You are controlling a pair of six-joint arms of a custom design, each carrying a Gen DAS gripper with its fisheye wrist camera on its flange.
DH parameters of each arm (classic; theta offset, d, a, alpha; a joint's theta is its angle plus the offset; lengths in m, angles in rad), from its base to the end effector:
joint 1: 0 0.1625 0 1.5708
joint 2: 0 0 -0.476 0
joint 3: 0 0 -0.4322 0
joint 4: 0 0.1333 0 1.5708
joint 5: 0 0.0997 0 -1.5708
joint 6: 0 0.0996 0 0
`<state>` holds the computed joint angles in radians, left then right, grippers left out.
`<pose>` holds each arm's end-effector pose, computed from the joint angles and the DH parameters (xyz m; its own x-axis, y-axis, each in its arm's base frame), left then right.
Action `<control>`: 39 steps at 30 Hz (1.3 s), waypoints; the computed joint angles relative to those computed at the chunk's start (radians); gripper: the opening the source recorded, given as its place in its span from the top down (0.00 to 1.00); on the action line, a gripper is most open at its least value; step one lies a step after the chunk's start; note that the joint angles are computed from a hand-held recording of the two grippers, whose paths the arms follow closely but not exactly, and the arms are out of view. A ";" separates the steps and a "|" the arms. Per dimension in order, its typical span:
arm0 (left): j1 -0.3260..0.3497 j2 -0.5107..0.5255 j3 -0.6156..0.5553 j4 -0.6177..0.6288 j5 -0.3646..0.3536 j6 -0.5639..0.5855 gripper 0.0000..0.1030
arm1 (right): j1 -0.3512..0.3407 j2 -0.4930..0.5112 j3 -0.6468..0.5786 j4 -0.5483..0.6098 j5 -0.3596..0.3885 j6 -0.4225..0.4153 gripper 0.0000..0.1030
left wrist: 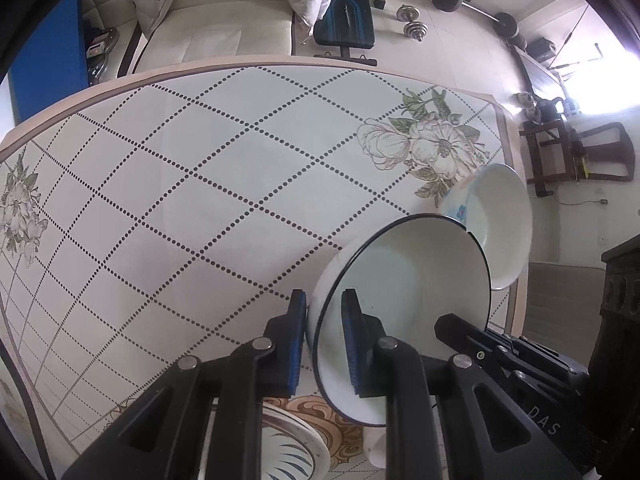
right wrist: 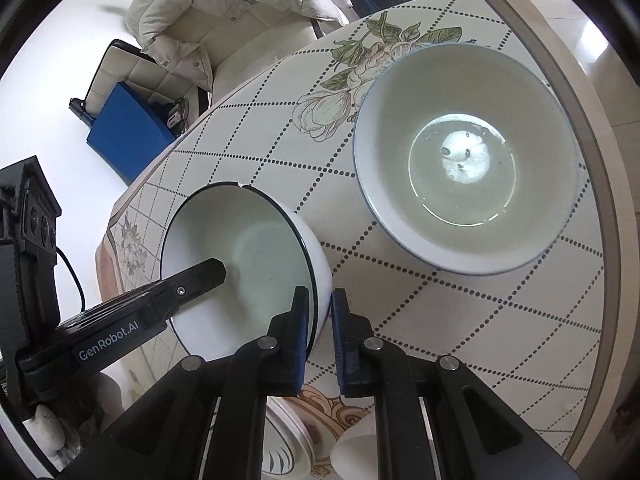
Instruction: Organize plates and bowls
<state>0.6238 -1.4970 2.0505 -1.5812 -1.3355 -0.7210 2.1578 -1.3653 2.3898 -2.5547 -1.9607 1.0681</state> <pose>-0.2641 -0.3829 0.2756 -0.8119 0.3156 -0.4911 0.2115 0.9431 0.2564 0.3107 -0.2948 0.1631 -0.8519 0.4760 0.2185 0.4007 0.8610 -0.3132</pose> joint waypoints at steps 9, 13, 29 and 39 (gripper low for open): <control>-0.114 -0.056 0.005 0.055 -0.074 -0.026 0.85 | 0.143 -0.131 -0.011 0.188 -0.030 0.136 0.88; -0.163 -0.088 0.035 0.066 -0.123 -0.049 0.85 | 0.215 -0.170 -0.012 0.269 -0.033 0.227 0.88; -0.296 -0.108 0.161 0.109 -0.238 -0.082 0.85 | 0.350 -0.246 0.117 0.323 0.053 0.428 0.88; -0.331 -0.082 0.192 0.117 -0.240 -0.074 0.85 | 0.326 -0.250 0.159 0.319 0.083 0.414 0.88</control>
